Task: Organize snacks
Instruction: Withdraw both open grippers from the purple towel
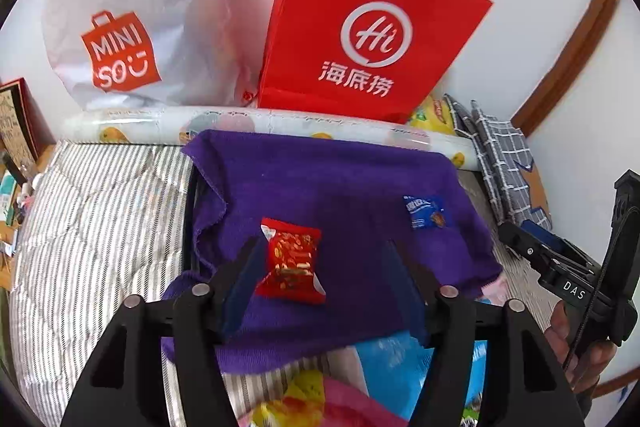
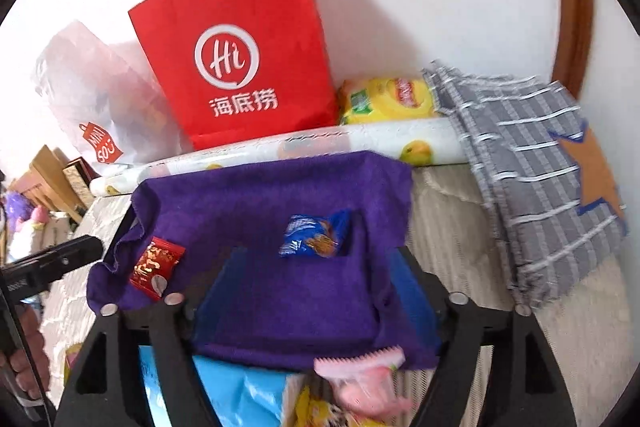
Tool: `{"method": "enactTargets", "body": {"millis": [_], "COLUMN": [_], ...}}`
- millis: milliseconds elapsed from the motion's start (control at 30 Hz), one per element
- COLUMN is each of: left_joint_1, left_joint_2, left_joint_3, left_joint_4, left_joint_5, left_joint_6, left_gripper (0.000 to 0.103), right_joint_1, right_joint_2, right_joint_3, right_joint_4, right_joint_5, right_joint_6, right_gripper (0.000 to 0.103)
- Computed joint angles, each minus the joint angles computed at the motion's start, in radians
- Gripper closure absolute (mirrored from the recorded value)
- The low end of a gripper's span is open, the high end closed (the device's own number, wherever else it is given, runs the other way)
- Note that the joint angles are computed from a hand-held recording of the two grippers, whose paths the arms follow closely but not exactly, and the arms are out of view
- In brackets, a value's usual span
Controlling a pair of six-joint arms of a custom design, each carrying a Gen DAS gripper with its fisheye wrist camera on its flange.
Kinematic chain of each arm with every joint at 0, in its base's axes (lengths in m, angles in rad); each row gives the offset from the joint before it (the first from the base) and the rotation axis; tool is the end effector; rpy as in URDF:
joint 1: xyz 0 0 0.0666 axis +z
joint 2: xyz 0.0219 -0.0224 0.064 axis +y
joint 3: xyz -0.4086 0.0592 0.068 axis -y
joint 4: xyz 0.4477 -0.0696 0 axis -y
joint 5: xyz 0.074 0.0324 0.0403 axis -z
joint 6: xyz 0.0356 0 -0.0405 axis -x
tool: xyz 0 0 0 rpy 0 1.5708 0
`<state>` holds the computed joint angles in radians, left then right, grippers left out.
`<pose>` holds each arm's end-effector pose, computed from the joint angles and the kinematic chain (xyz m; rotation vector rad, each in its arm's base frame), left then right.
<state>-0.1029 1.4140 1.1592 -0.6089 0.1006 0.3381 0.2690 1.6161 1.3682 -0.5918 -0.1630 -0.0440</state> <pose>0.5262 -0.0583 0.3486 -0.2427 2.4425 -0.3186 0.5915 0.1686 0.3445 -0.3472 2.3989 0.3400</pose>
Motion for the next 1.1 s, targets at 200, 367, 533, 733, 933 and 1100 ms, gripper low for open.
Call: {"method": "enactTargets", "body": {"millis": [200, 367, 533, 733, 933, 1100], "left_joint_1": [-0.028, -0.063, -0.08, -0.108, -0.118, -0.111], "left_joint_2": [-0.085, -0.164, -0.222, -0.29, -0.356, -0.38], "left_joint_3": [-0.045, -0.095, -0.138, -0.195, -0.259, -0.287], "left_joint_4": [-0.043, -0.048, -0.067, -0.057, -0.011, -0.014], "left_joint_5": [-0.072, -0.151, -0.153, -0.152, -0.141, -0.12], "left_joint_6": [0.01, 0.027, 0.049, 0.048, 0.063, 0.076], "left_gripper": [0.028, 0.017, 0.016, 0.016, 0.016, 0.016], "right_joint_1": [-0.004, -0.005, -0.011, -0.022, -0.02, -0.007], "right_joint_2": [-0.087, -0.157, -0.242, -0.302, -0.318, -0.318], "right_joint_3": [-0.069, -0.125, -0.209, -0.272, -0.298, -0.317], "right_joint_4": [-0.001, -0.005, 0.042, 0.066, 0.034, 0.024], "right_joint_5": [0.03, 0.044, 0.052, 0.083, 0.091, 0.098], "right_joint_6": [-0.01, -0.016, -0.017, -0.029, -0.019, -0.009], "right_gripper": [0.026, 0.026, 0.026, 0.026, 0.026, 0.026]}}
